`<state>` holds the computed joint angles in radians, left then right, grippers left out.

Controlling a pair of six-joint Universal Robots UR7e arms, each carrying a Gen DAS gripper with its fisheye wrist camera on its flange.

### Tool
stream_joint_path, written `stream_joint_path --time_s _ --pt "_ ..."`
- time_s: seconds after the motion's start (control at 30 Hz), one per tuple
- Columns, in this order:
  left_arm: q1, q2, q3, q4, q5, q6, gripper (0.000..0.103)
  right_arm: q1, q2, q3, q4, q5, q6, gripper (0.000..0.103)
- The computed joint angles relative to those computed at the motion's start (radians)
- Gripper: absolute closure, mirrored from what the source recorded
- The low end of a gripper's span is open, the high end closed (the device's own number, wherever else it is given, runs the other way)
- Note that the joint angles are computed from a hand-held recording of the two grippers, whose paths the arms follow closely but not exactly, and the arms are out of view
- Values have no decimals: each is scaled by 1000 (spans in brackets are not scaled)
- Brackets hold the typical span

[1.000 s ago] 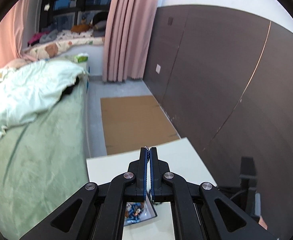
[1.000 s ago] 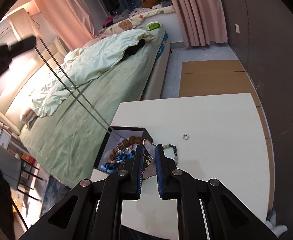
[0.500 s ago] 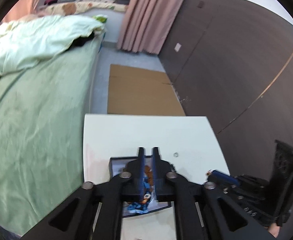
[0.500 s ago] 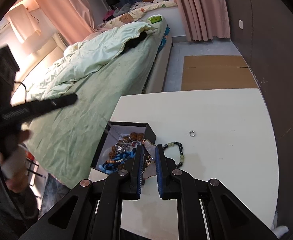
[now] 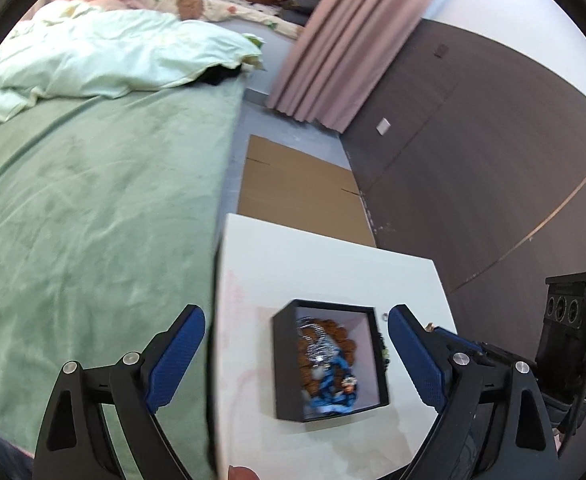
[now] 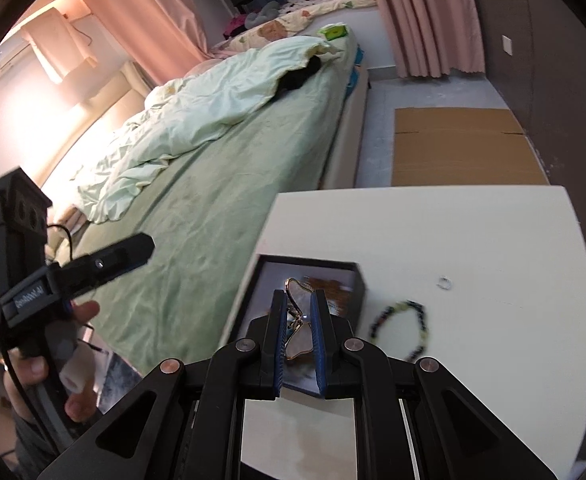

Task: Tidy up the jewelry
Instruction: 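Lower the butterfly pendant into the box and open the right tool while the left tool opens, then move the open left tool to the black-and-green bead bracelet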

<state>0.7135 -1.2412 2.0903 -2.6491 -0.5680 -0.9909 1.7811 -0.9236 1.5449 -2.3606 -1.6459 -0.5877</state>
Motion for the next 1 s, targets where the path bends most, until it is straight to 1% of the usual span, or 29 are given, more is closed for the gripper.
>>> stream_joint_path --time_s 0.03,0.07,0.1,0.13,0.17,0.2,0.23,0.3,0.37,0.47,0.53,0.6,0.63,0.87,1.0 --pt "-3 -12 10 9 4 -12 10 4 3 4 -10 7 4 89" --pt "-7 -25 20 21 9 -23 10 8 7 9 -24 19 10 82" --pt "-11 -36 28 31 14 -29 10 13 14 10 -35 10 27 56" --pt "-16 -44 36 39 20 -34 9 19 19 17 -60 -14 50 44" --pt "-22 -50 42 48 29 -40 7 20 16 35 -97 -25 65 34" --pt "-27 -54 48 50 37 -43 1 18 9 58 -139 -21 77 34" --pt "-33 -57 56 47 49 -46 0 11 -4 82 -160 -4 90 34" --pt "-41 -62 66 51 62 -57 0 -3 -26 114 -161 29 119 34" --pt "-52 -64 74 53 68 -73 0 -15 -55 158 -194 45 138 34" --pt "-78 -58 87 23 90 -79 0 -37 -99 206 -216 63 158 33" --pt "-100 -50 93 0 109 -80 0 -47 -126 227 -239 55 155 26" --pt "-121 -36 92 -21 125 -75 0 -61 -151 238 -255 59 159 8" --pt "-128 -28 90 -32 129 -70 0 -72 -170 243 -256 70 170 5" --pt "-169 53 41 -99 119 11 0 -117 -258 272 -265 102 180 0" --pt "-176 94 1 -91 99 33 0 -144 -297 283 -261 119 167 0"
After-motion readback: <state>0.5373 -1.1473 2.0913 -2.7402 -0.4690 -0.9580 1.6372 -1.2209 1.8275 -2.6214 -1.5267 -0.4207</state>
